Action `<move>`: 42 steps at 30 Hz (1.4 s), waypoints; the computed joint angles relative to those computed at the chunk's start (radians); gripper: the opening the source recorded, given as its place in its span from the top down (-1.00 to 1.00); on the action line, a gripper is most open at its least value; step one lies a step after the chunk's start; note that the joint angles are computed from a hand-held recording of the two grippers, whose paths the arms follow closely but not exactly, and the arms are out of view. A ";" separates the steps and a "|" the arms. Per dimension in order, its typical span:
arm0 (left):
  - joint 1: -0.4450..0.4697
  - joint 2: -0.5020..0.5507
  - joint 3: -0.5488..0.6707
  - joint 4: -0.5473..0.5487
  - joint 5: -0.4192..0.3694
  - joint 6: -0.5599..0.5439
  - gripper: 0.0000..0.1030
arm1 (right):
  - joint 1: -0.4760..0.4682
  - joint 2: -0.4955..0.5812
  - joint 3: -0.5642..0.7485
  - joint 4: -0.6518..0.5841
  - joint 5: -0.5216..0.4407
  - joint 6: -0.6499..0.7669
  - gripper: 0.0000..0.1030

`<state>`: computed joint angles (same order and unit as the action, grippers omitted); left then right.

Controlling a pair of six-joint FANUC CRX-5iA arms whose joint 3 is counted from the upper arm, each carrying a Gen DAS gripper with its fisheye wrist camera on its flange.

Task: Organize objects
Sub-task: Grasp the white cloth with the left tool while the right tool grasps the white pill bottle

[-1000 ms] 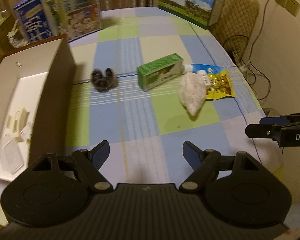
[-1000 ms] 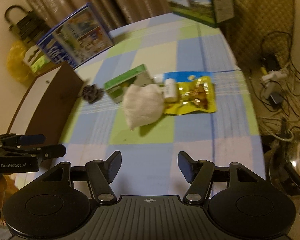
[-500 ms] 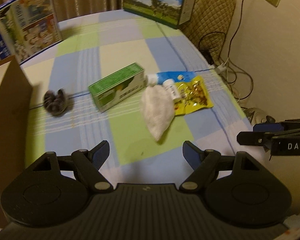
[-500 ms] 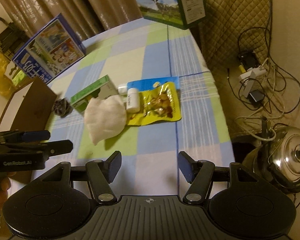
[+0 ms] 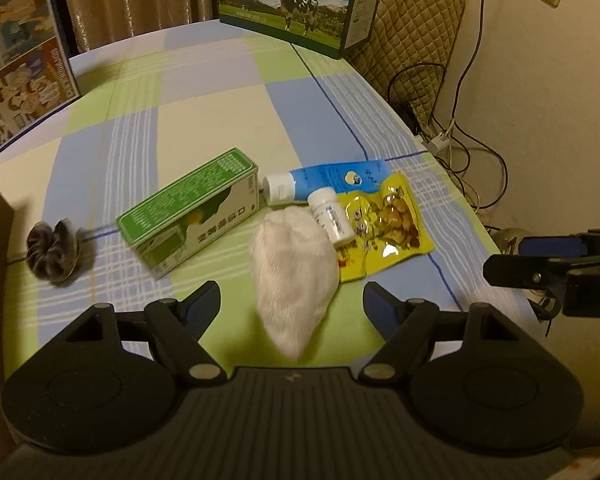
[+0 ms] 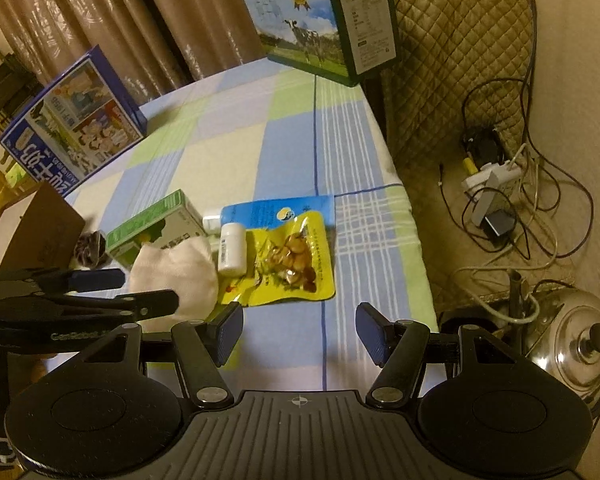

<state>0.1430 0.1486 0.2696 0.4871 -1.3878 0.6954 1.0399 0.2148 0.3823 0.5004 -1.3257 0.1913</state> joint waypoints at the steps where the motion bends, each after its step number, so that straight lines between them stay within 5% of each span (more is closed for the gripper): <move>1: -0.005 0.004 -0.001 0.006 0.007 -0.001 -0.45 | -0.003 0.000 0.000 -0.002 0.002 0.000 -0.16; 16: -0.058 0.059 0.013 -0.046 0.064 0.063 -0.14 | -0.028 -0.005 -0.017 -0.045 0.026 0.014 -0.16; 18: -0.048 0.059 0.000 -0.023 0.064 0.058 0.14 | -0.031 0.000 -0.011 -0.054 0.031 0.026 -0.16; 23: -0.023 0.034 -0.049 0.033 0.083 0.021 0.42 | -0.039 0.014 0.004 -0.068 0.057 0.068 -0.16; 37: 0.137 -0.028 -0.069 -0.047 0.099 0.099 0.45 | -0.087 0.134 0.129 -0.086 0.134 0.273 -0.15; 42: 0.189 -0.031 -0.044 -0.072 0.112 0.145 0.45 | -0.109 0.202 0.198 -0.101 0.136 0.385 0.10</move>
